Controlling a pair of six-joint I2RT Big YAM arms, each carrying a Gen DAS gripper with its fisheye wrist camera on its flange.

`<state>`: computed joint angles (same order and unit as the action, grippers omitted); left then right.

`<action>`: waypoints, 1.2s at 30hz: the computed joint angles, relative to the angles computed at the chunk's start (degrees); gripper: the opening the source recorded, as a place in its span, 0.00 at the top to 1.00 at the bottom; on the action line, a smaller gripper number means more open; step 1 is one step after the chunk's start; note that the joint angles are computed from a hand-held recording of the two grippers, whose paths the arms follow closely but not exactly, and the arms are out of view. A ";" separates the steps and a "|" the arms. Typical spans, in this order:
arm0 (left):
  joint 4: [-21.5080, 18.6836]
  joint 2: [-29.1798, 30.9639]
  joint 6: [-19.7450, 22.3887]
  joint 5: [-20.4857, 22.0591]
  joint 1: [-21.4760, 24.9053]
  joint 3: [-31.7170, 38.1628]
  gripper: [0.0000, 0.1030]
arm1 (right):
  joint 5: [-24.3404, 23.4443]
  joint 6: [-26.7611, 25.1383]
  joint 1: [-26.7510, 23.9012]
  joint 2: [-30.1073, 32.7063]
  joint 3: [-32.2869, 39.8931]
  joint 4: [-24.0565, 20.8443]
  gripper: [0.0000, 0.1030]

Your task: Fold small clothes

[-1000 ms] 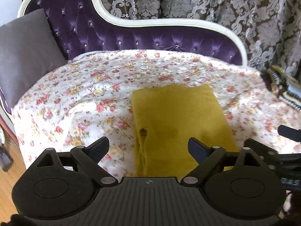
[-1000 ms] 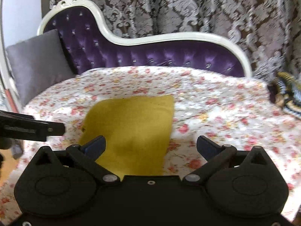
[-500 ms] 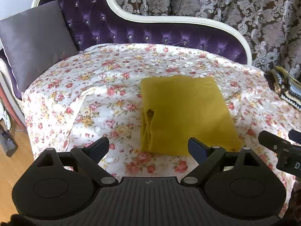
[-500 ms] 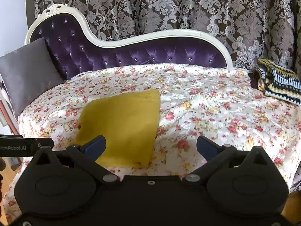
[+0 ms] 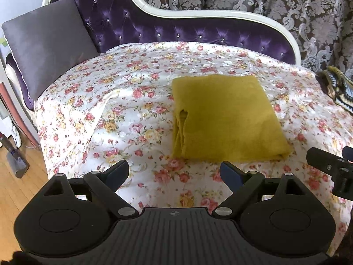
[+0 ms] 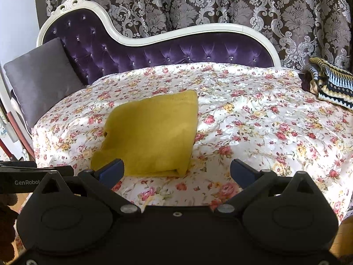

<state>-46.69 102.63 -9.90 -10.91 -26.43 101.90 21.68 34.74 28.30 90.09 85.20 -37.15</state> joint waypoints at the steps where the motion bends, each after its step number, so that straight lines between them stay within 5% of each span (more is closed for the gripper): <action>1: 0.03 -0.04 -0.04 0.05 -0.03 -0.10 0.13 | -0.12 0.05 0.02 -0.07 -0.10 0.00 0.01; 36: -5.08 2.01 0.04 1.19 -0.40 2.25 0.13 | -4.73 1.62 -0.34 1.07 0.27 0.12 0.01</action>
<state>-51.77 104.64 -9.86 -9.72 -26.82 104.15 16.95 36.37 27.95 91.16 85.47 -37.04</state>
